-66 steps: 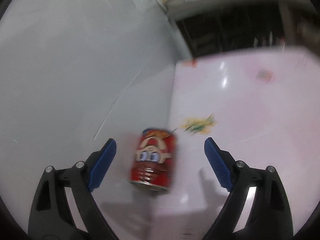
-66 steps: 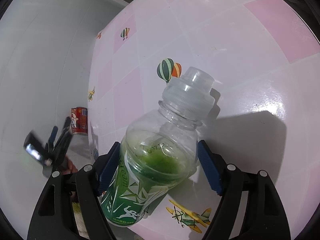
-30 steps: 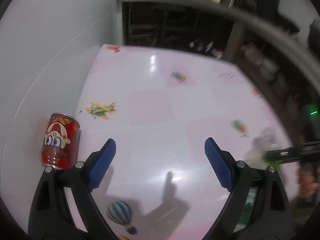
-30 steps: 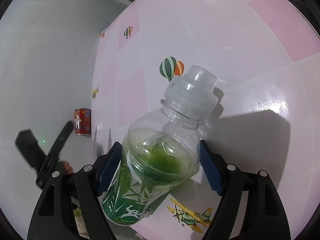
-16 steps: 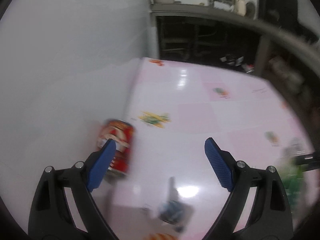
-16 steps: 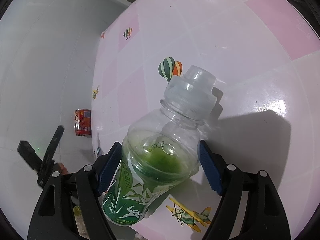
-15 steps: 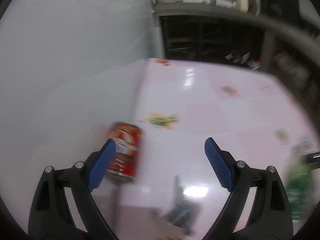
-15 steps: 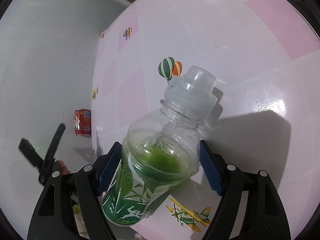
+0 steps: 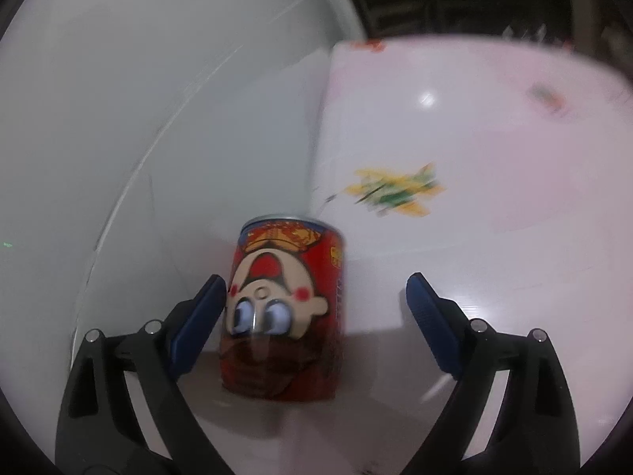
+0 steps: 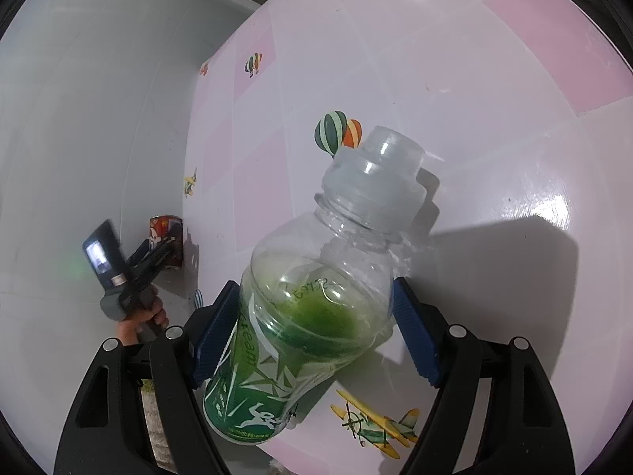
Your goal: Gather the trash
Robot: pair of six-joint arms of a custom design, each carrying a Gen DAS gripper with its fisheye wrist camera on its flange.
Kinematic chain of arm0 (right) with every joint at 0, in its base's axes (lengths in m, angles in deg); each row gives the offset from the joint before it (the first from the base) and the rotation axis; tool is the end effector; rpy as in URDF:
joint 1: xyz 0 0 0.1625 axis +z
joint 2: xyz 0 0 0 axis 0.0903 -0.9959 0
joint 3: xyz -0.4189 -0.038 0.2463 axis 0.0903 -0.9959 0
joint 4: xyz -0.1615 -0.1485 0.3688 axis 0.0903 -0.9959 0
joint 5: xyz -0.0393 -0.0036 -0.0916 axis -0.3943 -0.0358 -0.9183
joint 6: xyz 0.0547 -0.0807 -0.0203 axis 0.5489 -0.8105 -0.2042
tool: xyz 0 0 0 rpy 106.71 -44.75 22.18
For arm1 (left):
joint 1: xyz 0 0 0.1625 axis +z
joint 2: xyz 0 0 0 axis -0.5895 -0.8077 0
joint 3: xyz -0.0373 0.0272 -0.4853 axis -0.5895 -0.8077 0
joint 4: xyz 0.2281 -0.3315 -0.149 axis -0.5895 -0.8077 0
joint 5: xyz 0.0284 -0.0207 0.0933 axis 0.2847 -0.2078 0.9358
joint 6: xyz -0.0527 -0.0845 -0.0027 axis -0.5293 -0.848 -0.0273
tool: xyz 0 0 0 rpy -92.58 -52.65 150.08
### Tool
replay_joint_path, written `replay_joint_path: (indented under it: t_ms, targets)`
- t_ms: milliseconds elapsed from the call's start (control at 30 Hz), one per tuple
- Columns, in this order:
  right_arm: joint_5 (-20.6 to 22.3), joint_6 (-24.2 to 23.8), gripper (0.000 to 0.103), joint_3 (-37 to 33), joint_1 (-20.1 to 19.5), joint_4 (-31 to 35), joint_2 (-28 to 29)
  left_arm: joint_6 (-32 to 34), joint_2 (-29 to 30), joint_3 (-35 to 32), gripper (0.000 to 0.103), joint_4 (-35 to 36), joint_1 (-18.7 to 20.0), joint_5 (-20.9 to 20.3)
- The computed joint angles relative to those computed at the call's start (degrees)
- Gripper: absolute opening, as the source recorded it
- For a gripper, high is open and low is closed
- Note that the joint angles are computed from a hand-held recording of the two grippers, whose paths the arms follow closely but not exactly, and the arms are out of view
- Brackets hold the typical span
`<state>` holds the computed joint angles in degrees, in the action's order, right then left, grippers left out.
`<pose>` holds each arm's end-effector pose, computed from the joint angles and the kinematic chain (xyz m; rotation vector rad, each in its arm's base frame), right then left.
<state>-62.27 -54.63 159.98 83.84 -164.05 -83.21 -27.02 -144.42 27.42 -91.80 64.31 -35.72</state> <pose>0.1219 -0.3345 0.4661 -0.3527 -3.0464 0.5635 -0.4187 -0.4722 0.2093 0.4595 1.9759 -0.6103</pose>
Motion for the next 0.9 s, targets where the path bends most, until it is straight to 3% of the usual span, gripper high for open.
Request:
replay_joint_path:
  t_ms: [167,267,433,567,700,800,900]
  targets:
    - [0.3,-0.5,0.075,-0.2,-0.1,-0.4,0.4,13.4,-3.9,5.7,0.088,-20.2,-1.6,-6.4]
    - [0.2,-0.4,0.075,-0.2,0.2,-0.4,0.5,16.1,-4.6,7.8,0.088,-26.9,-0.7,-11.8]
    - [0.5,-0.4,0.075,-0.4,-0.1,0.3,0.4,16.5,-6.8,12.1,0.088,-35.9,0.4,-14.0]
    - [0.6,-0.4,0.075,-0.4,-0.4,-0.2,0.5,17.3,-8.9,15.0,0.088,-42.8,-1.2,-11.0]
    - [0.5,-0.9,0.075,-0.1,-0.3,-0.5,0.5,24.1,-7.7,13.0,0.089,-46.0,-2.3,-6.8]
    - [0.7,-1.2,0.075,-0.1,-0.5,-0.5,0.4,31.7,-4.3,9.5,0.090,-50.4,-0.8,-4.1]
    - [1.3,-1.4,0.075,-0.1,-0.9,-0.2,0.0,35.9,0.1,2.3,0.092,-45.8,3.6,-6.9]
